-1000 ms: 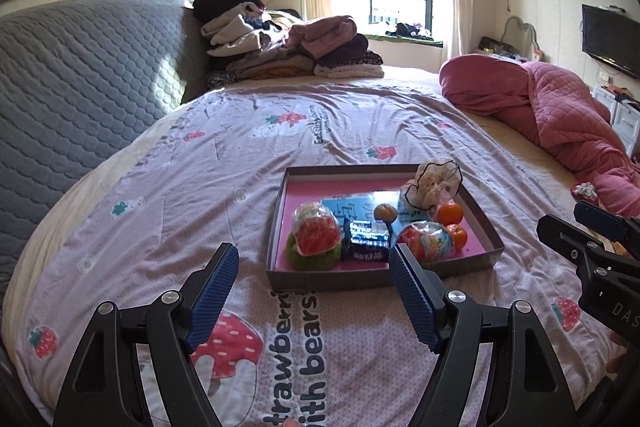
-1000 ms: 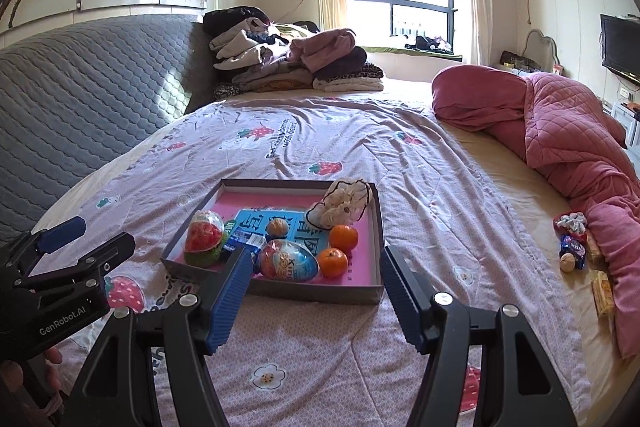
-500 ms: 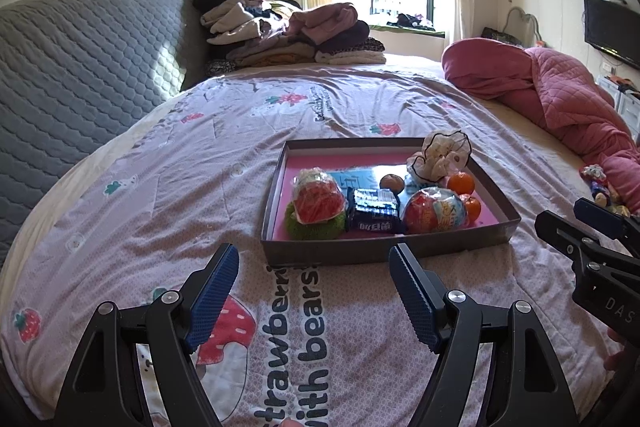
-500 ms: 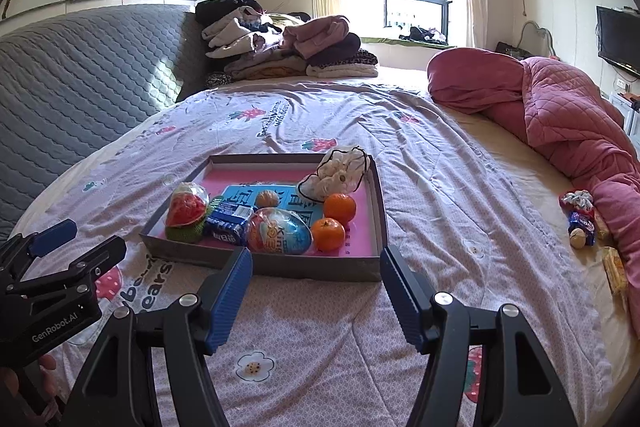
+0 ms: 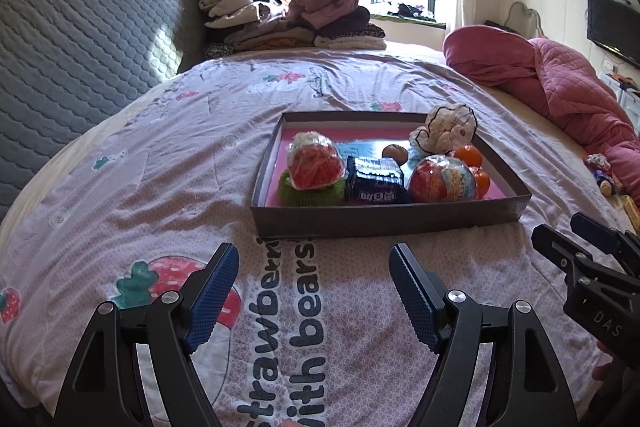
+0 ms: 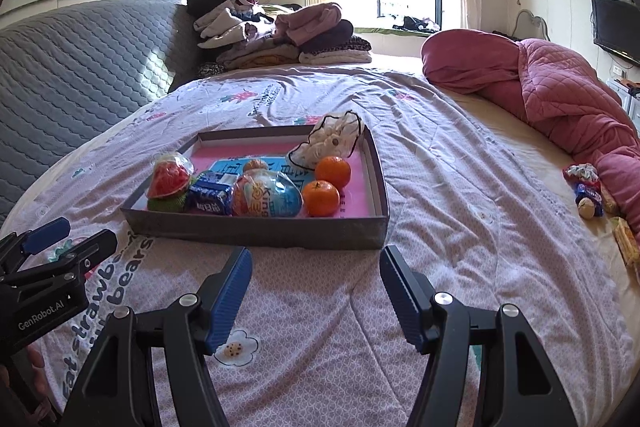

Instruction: Organize objects

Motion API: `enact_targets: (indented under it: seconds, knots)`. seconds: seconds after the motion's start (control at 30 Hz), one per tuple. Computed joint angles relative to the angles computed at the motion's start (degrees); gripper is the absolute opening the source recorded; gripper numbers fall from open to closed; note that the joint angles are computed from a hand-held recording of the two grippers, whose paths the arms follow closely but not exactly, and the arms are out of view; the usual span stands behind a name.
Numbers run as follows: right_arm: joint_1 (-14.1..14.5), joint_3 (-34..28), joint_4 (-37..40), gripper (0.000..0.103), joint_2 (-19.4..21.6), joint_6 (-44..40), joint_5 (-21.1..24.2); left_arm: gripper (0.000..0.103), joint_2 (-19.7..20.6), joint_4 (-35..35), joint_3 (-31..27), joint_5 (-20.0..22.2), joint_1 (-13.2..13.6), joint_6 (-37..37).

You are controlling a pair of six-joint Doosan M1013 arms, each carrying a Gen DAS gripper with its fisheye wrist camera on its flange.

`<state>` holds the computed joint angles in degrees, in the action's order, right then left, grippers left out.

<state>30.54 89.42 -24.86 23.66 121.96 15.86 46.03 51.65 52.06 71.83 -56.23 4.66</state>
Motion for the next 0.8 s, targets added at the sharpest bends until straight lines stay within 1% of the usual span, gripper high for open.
enact_targets:
  seconds: [0.23, 0.3, 0.4, 0.47, 0.57, 0.8]
  knots:
    - [0.21, 0.34, -1.52, 0.066, 0.63, 1.50, -0.03, 0.079, 0.45, -0.49, 0.26, 0.02, 0.24, 0.08]
    - [0.29, 0.66, -3.92, 0.066, 0.55, 3.85, -0.36, 0.079, 0.48, -0.16, 0.52, -0.13, 0.22, -0.23]
    - [0.33, 0.73, -3.79, 0.066, 0.57, 3.90, -0.45, 0.079, 0.59, 0.13, 0.53, -0.10, 0.14, -0.17]
    - [0.46, 0.88, -5.21, 0.066, 0.56, 5.33, -0.66, 0.079, 0.70, 0.42, 0.49, 0.03, 0.09, 0.03]
    - [0.75, 0.96, -6.62, 0.066, 0.60, 6.43, -0.58, 0.079, 0.58, 0.84, 0.93, -0.93, 0.04, -0.38]
    - [1.05, 0.94, -7.77, 0.066, 0.91, 7.51, -0.06, 0.079, 0.73, 0.21, 0.96, -1.55, 0.15, -0.18]
